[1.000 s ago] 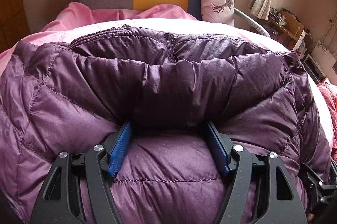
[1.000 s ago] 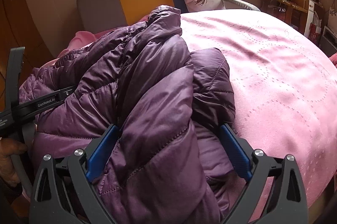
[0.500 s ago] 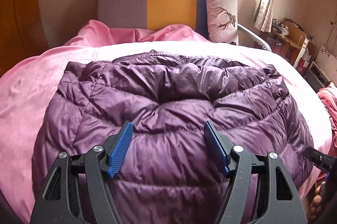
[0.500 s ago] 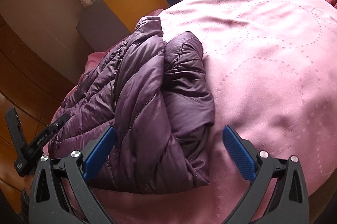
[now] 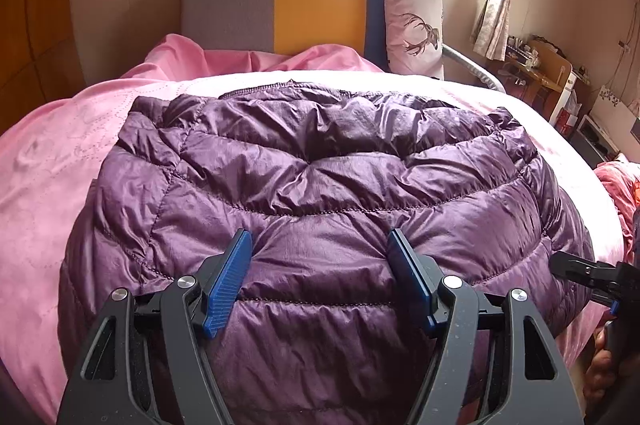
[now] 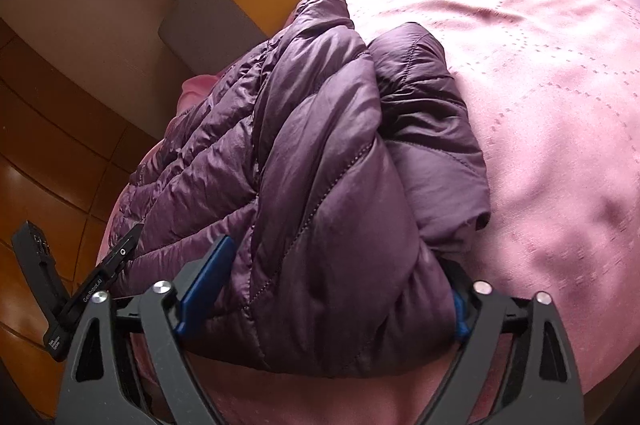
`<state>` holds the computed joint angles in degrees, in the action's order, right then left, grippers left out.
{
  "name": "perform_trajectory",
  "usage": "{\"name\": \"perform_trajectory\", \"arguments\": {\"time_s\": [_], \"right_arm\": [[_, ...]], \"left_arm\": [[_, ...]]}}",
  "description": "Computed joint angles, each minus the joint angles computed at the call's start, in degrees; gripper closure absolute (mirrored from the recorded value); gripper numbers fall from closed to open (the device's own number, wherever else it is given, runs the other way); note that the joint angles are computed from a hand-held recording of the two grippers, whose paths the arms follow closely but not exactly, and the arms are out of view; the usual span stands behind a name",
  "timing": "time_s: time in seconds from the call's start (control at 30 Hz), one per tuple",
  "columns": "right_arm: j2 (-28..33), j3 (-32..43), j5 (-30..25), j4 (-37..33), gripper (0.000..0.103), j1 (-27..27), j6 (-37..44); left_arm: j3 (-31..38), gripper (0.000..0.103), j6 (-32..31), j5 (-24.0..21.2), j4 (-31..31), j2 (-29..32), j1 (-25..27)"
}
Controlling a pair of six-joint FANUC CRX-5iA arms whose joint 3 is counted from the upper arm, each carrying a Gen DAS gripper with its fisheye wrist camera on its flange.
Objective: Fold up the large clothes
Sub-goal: 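Grasp the folded jacket side with the right gripper and lift it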
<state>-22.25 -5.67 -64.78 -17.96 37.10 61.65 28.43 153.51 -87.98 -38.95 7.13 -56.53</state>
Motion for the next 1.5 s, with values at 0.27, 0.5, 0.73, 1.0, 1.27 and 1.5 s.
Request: {"name": "perform_trajectory", "arguments": {"time_s": [0.27, 0.5, 0.73, 1.0, 1.27, 1.5], "right_arm": [[0.5, 2.6, -1.5, -0.1, 0.067, 1.8, 2.7], [0.4, 7.9, -1.2, 0.7, 0.074, 6.1, 4.6], [5.3, 16.2, 0.0, 5.8, 0.075, 18.1, 7.2], [12.6, 20.7, -0.1, 16.9, 0.075, 32.4, 7.5], [19.2, 21.3, -1.6, 23.9, 0.074, 41.8, 10.1], [18.9, 15.8, 1.2, 32.0, 0.068, 46.6, 8.7]], "left_arm": [[-1.9, 0.034, 1.1, 1.7, 1.3, -0.4, 0.4], [-5.3, 0.034, 2.9, 5.5, 4.0, -2.6, 1.8], [-14.6, 0.034, 3.9, 17.4, 10.8, -9.5, 6.2], [-23.9, 0.039, 9.9, 23.7, 9.6, -22.9, 6.4], [-28.0, 0.038, 21.8, 21.0, -3.3, -36.3, -0.3], [-32.7, 0.028, 1.4, 33.5, 20.9, -38.2, 19.7]]}}
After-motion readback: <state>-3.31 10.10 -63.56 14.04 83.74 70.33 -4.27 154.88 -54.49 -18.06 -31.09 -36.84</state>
